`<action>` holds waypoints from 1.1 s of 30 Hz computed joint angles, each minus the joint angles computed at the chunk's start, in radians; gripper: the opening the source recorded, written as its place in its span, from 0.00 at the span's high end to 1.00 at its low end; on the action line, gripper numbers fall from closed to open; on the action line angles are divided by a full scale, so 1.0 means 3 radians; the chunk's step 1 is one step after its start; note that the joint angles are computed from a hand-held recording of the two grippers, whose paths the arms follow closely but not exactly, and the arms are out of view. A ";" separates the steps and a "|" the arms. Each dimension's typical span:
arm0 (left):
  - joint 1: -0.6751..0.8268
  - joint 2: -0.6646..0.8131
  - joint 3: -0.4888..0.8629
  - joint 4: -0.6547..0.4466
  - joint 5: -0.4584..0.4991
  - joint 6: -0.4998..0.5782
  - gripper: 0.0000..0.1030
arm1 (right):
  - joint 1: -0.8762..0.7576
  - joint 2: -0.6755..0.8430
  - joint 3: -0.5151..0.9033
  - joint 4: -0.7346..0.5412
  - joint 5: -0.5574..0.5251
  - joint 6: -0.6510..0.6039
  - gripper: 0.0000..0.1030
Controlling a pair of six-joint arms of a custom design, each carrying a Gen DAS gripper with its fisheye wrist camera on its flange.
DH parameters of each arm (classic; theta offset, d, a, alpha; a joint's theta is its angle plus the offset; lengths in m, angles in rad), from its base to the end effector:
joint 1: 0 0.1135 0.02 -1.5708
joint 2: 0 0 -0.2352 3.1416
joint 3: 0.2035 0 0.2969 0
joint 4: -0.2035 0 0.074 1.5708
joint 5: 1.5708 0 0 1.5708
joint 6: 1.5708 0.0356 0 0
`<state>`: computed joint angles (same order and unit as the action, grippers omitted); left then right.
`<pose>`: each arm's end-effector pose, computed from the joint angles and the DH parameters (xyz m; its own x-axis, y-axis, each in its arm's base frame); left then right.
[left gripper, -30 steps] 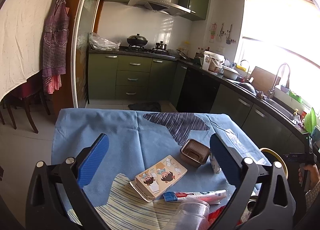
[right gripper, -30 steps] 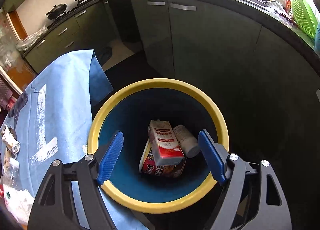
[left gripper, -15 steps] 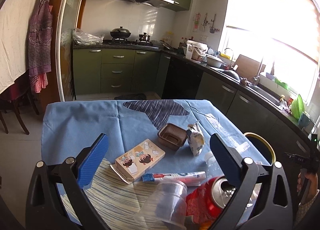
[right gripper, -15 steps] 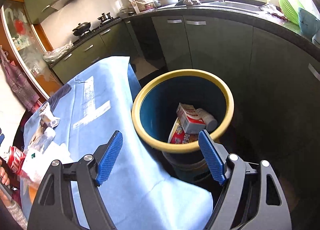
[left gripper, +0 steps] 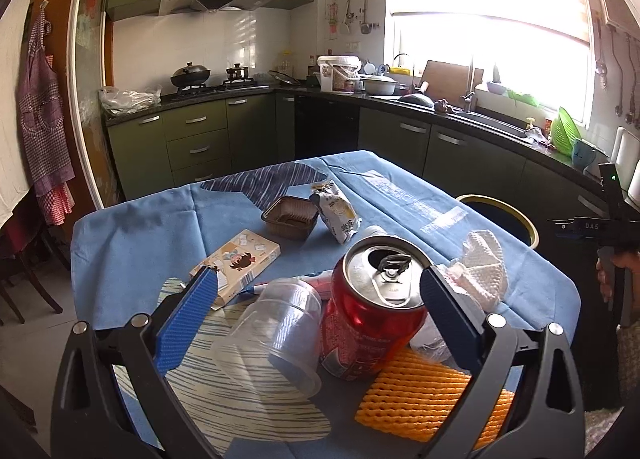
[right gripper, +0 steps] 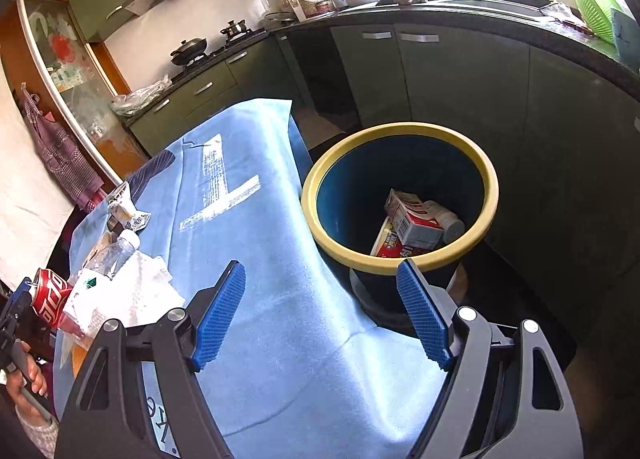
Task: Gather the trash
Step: 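Reach the left tool to the red Coca-Cola can and grasp it, then carry the can over the bin and open the left tool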
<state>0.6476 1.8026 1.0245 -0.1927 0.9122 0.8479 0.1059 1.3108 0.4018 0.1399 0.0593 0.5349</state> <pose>0.3179 0.2052 0.1020 -0.4453 0.2386 -0.8630 0.4850 0.8745 -0.0084 0.2630 0.0258 0.0721 -0.6272 0.4451 -0.6392 0.2982 0.8953 0.3308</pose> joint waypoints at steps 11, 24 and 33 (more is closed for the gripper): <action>-0.0110 -0.0038 -0.0105 -0.0067 0.0087 0.0334 0.07 | -0.0056 0.0073 0.0018 0.0046 -0.0135 -0.0005 0.25; -0.0259 0.0356 0.0257 -0.0437 -0.0102 0.0452 0.35 | -0.0098 0.0127 0.0002 0.0128 -0.0222 -0.0006 0.25; -0.0297 0.0359 0.0199 -0.0339 -0.0195 0.0491 0.47 | -0.0110 0.0167 -0.0002 0.0174 -0.0259 -0.0005 0.25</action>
